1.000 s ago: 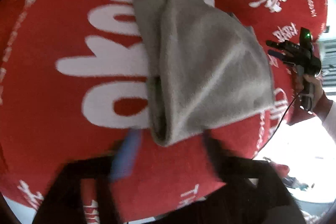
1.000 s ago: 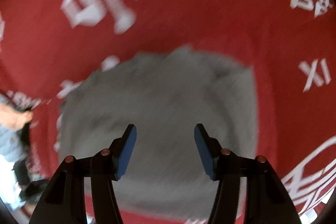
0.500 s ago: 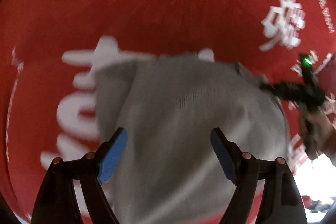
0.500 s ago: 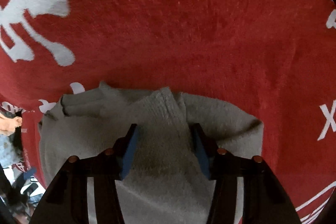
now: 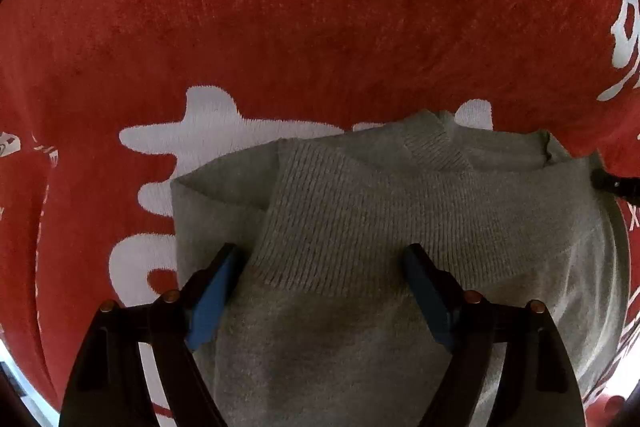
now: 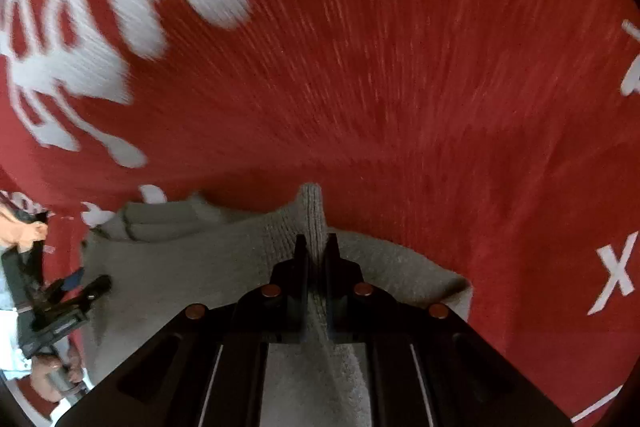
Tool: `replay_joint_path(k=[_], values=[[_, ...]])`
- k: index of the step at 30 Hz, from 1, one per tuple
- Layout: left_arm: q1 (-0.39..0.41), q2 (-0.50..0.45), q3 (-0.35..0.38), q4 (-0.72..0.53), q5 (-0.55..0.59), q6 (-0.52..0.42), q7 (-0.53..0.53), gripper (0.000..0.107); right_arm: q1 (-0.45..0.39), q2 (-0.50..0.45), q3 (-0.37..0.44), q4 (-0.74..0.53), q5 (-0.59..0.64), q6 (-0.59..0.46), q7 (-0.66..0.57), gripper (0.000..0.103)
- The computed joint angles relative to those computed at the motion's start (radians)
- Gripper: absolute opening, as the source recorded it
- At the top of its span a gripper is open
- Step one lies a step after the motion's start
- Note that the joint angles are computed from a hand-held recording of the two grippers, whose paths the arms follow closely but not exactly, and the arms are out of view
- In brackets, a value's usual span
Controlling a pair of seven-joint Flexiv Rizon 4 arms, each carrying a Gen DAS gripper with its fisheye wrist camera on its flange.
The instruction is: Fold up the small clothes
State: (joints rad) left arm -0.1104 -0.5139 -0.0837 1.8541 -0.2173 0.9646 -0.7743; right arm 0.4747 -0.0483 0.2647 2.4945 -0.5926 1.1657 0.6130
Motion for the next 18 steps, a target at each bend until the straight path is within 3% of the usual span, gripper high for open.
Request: replay_joint_path(k=[2, 3, 4, 6, 14, 18], values=[[-0.002, -0.001, 0.005, -0.011, 0.002, 0.004, -0.013, 0.083, 0.004, -0.004, 0.004, -0.014, 0.01, -0.031, -0.011, 0.008], [-0.005, 0.001, 0.009, -0.007, 0.007, 0.022, -0.02, 0.083, 0.009, -0.008, 0.006, -0.024, 0.028, -0.045, -0.027, 0.014], [-0.007, 0.0, 0.015, -0.012, 0.013, 0.032, -0.029, 0.083, 0.015, 0.0, 0.028, -0.05, 0.11, -0.11, -0.091, 0.03], [-0.002, -0.004, 0.02, -0.039, 0.015, -0.001, -0.045, 0.083, 0.026, 0.01, 0.042, -0.075, 0.185, -0.174, -0.145, 0.048], [0.047, 0.047, 0.02, -0.044, -0.002, -0.078, 0.004, 0.084, 0.071, 0.131, 0.112, -0.051, 0.224, -0.233, 0.015, 0.049], [0.097, 0.113, 0.029, 0.0, -0.032, -0.147, 0.099, 0.084, 0.117, 0.156, 0.163, -0.048, 0.221, -0.225, 0.151, 0.049]])
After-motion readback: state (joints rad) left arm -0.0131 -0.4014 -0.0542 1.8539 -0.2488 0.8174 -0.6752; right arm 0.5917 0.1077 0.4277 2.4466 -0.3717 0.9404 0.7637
